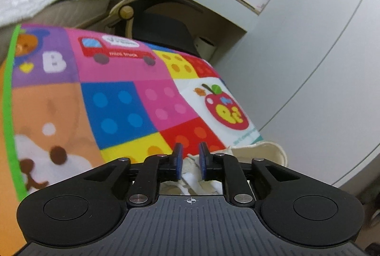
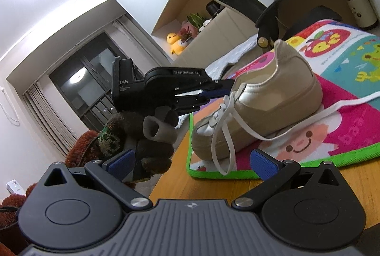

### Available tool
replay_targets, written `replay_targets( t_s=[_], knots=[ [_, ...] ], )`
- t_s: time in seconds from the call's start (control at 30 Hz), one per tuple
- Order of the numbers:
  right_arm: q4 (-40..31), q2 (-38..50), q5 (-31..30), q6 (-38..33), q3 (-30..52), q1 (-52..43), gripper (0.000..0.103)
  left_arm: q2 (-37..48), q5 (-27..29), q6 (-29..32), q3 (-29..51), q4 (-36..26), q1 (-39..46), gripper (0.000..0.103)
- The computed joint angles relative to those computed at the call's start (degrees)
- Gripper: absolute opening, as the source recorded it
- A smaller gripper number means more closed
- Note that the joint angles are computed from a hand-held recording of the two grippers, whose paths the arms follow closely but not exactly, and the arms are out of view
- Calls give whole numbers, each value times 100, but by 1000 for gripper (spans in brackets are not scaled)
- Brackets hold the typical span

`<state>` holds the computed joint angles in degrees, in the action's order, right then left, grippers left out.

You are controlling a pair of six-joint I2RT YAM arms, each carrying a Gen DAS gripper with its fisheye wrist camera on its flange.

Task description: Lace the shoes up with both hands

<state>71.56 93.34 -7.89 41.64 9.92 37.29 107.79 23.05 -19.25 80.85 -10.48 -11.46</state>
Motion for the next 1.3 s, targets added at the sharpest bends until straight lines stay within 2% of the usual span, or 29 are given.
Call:
replay_targets(
  t_s=[0.03, 0.13, 0.23, 0.27, 0.3, 0.33, 0.47, 0.53, 0.6, 0.73, 0.77, 0.9, 1.0, 1.07, 1.13, 1.2, 1.23, 1.3],
  knots=[
    [17, 22, -5, 12, -5, -3, 103, 4, 97, -124, -54, 103, 23, 20],
    [86, 42, -9, 48, -60, -24, 103, -56, 467, -562, -335, 514, 70, 40],
    [162, 81, -35, 87, -83, -59, 103, -117, 308, -504, -377, 518, -24, 36],
    [189, 93, -43, 99, -90, -68, 103, -127, 194, -457, -366, 476, -67, 24],
    [215, 100, -50, 111, -99, -73, 103, -112, 184, -505, -361, 481, -73, 17],
    [242, 106, -56, 122, -107, -78, 103, -90, 212, -628, -374, 525, -55, 14],
    [356, 147, -107, 133, -139, -118, 103, -2, 594, -1225, -556, 903, 121, 13],
    [367, 158, -121, 148, -140, -127, 103, -24, 451, -1118, -600, 902, 89, 10],
    [363, 169, -139, 162, -131, -135, 103, -108, 134, -706, -629, 844, -55, 10],
    [263, 137, -146, 132, -80, -78, 103, -222, -787, 797, -414, 424, -483, 7],
    [291, 114, -175, 105, -96, -56, 103, -234, -944, 992, -353, 340, -555, 4],
    [947, 148, -375, 10, -365, 44, 103, -242, -1264, 1317, 217, -265, -652, 3],
    [1184, -134, -359, -237, -595, 217, 103, -467, -2118, 1640, 853, -583, -751, 3],
    [1253, -332, -229, -437, -704, 356, 103, -748, -2751, 1992, 1289, -443, -793, 3],
    [1370, -388, -188, -495, -751, 415, 103, -984, -2963, 1935, 1845, -385, -699, 3],
    [1483, -371, -191, -512, -772, 437, 103, -1244, -3198, 1852, 2048, -64, -628, 3],
    [1500, -351, -219, -504, -764, 431, 103, -1405, -3335, 1825, 1970, 195, -616, 4],
    [1482, -286, -255, -456, -723, 418, 103, -1659, -3307, 1740, 1793, 278, -581, 28]
  ],
)
